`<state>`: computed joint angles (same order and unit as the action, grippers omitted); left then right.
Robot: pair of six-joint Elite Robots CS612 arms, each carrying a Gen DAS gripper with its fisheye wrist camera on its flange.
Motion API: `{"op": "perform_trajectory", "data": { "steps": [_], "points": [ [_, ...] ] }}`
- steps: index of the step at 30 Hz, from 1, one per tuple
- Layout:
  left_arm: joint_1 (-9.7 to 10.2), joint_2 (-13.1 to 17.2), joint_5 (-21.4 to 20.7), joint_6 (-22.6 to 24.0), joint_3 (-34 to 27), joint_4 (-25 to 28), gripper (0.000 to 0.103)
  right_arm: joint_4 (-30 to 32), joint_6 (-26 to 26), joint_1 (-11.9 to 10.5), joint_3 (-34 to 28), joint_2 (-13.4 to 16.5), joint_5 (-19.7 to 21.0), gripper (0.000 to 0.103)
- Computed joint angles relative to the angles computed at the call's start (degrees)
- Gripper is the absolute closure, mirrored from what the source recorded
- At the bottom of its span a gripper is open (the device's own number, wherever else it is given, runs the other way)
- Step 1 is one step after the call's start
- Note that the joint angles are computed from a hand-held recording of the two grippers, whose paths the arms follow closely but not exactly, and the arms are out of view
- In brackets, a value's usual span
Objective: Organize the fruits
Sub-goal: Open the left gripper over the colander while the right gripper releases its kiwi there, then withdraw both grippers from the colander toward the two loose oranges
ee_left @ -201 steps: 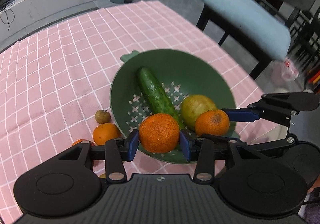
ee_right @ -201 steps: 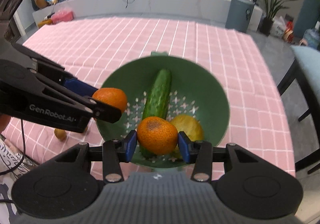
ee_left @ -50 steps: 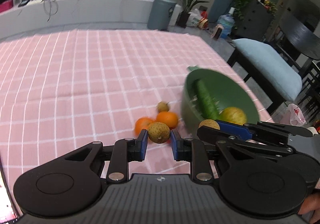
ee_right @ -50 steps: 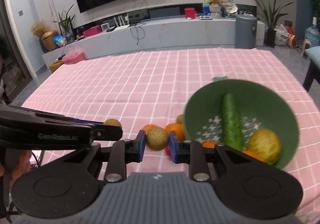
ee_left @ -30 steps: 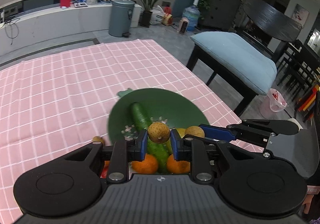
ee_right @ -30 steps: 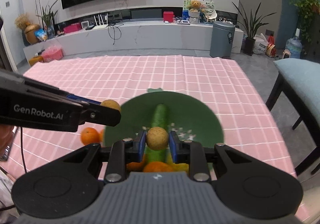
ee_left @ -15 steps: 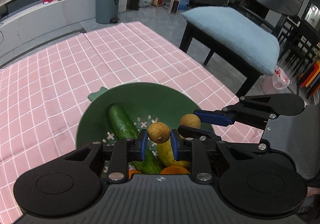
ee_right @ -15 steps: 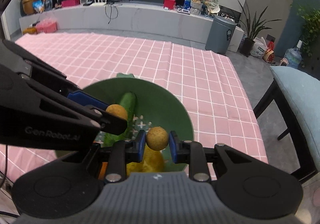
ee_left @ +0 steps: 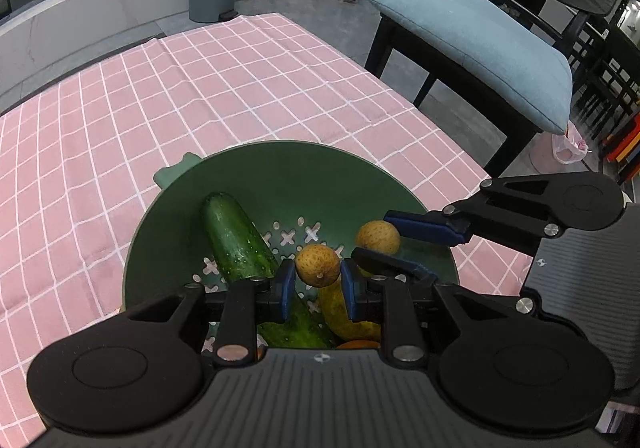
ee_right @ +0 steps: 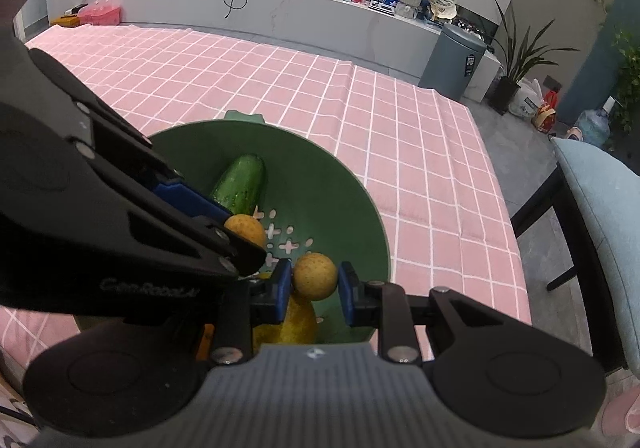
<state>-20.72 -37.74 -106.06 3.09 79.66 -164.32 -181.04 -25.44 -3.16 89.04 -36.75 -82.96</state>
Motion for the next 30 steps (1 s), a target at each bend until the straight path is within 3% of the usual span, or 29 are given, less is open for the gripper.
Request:
{"op": "perform_trajectory", "data": {
  "steps": [4,6,8,17,30],
  "points": [
    [0.11,-0.14,0.16,-0.44,0.23,-0.25,0.074,0.34,-0.59,0.06,0.02,-0.16,-0.16,0.082],
    [0.24,-0.25,0.01,-1.38,0.48,-0.99,0.066,0.54,-1.04,0.09,0.18,-0.34,-0.09,0.080],
    [0.42,-0.42,-0.34,-2.62,0.80,-1.98,0.056,0.74,-1.90,0.20,0.37,-0.60,-0.39,0.070],
    [0.93,-2.76,0.00,-3.50,4.17,-6.68,0.054,-1.81,-3.98,0.78,3.02,-2.63,-1.34,0.055],
    [2.19,-6.58,1.73,-2.64,11.05,-14.68,0.054,-12.63,6.97,1.57,8.72,-4.73,4.40,0.055]
  ]
}}
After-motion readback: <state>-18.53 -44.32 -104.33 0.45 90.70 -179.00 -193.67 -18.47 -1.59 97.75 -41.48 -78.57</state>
